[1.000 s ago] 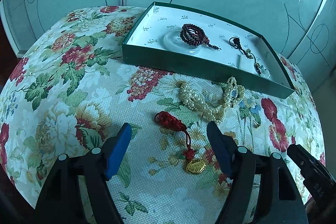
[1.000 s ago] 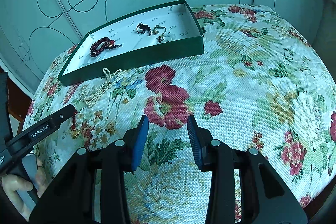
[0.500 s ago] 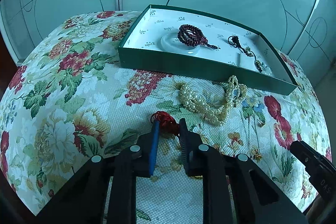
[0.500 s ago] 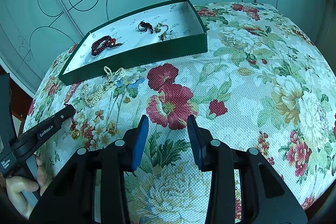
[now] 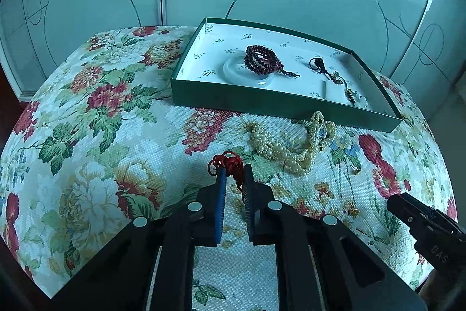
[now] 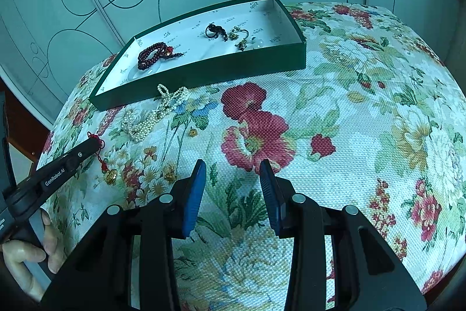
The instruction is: Organize jewelry
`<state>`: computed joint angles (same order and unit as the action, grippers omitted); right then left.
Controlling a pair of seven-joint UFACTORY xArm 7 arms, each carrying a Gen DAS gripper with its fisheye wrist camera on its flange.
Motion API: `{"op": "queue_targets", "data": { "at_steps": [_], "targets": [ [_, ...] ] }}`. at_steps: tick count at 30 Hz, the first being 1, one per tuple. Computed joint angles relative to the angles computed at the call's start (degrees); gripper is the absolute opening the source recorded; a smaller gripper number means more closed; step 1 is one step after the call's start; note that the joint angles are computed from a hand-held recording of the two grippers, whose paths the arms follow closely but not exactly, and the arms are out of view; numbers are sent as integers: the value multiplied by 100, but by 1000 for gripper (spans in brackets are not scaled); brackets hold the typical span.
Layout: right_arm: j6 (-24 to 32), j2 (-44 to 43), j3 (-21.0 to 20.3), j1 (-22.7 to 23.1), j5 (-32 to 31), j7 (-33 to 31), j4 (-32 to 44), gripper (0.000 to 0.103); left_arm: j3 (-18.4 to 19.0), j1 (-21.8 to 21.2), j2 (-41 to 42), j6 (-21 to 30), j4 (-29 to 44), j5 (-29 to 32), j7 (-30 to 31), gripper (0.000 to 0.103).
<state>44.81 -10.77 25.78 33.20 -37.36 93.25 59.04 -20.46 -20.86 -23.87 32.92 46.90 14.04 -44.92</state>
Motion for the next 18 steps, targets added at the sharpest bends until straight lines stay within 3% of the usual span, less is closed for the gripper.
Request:
{"op": "queue_targets", "data": {
  "at_steps": [6, 18],
  "targets": [
    [83, 387, -14, 130, -105, -101, 368, 38, 144, -14, -170, -83, -190, -152, 106, 12],
    [539, 1166, -342, 811, -530, -263, 1171, 36, 285, 54, -320, -325, -488, -476, 321, 12]
  ]
}}
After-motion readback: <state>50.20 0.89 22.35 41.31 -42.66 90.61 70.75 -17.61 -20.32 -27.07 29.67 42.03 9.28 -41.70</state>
